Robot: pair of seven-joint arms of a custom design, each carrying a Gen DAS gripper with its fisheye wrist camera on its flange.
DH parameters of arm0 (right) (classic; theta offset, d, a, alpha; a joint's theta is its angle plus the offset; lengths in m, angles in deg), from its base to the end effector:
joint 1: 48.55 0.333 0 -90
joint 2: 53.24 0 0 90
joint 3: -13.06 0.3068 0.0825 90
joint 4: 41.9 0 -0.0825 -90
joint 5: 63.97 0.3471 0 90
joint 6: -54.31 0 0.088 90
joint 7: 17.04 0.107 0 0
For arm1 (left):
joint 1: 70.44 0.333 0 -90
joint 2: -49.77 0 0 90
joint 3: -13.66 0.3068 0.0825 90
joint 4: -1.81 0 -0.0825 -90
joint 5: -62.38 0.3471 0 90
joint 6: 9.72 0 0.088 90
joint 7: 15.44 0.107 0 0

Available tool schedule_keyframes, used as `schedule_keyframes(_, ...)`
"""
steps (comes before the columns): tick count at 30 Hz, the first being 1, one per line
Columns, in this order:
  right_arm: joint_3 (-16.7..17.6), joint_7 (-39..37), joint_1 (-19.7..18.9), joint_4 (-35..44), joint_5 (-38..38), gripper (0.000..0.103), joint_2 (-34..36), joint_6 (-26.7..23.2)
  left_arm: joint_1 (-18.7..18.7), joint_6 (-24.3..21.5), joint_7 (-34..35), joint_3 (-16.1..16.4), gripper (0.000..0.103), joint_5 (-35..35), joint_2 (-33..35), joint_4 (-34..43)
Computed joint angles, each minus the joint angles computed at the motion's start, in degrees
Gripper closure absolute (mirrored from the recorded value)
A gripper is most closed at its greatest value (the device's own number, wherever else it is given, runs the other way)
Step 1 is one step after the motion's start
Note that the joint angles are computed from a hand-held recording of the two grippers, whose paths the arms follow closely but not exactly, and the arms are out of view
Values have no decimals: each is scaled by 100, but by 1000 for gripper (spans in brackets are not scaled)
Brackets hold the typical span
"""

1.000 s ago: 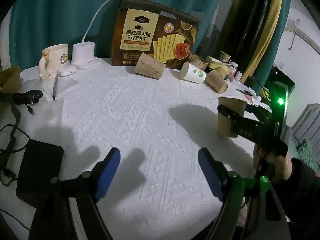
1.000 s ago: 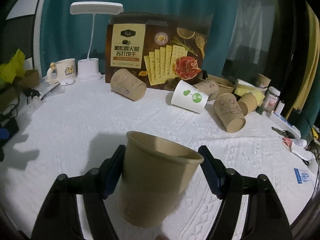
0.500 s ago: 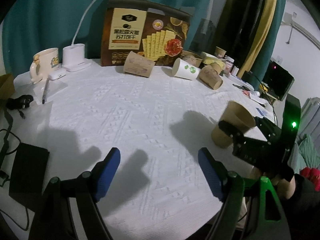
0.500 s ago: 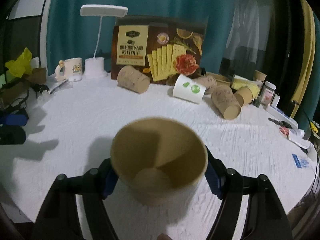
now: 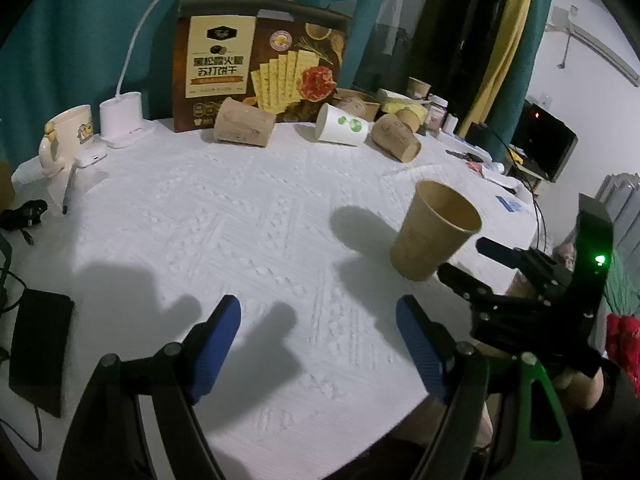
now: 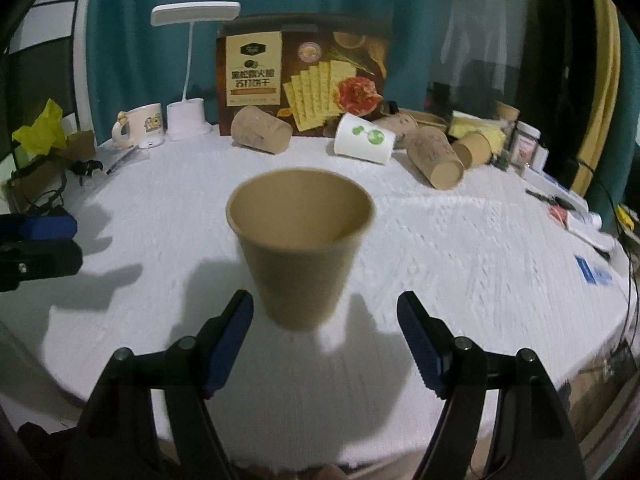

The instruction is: Flip cup upright

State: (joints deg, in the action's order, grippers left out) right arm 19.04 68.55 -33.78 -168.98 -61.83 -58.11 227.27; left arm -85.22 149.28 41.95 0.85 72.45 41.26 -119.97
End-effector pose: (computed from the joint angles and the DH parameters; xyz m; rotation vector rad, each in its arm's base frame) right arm 0.4983 0.1875 0.5307 -1.9595 1.2876 -0.6539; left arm 0.4599 -0.2564 0.5727 -1.7883 1.9021 -0.9979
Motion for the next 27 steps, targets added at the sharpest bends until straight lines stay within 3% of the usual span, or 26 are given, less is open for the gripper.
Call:
schedule_keyframes(9, 123, 732, -421, -567, -95, 31, -780, -342, -38, -90, 23, -86, 23, 230, 80, 143)
schedule_keyframes(20, 139, 972, -730, -766, -78, 31, -1397, -629, -107, 70, 56, -164, 19, 652, 128, 380)
schedule_keyframes(27, 168, 997, -922, -699, -63, 31, -1657, -586, -12, 404, -251, -316, 19, 1495, 78, 531)
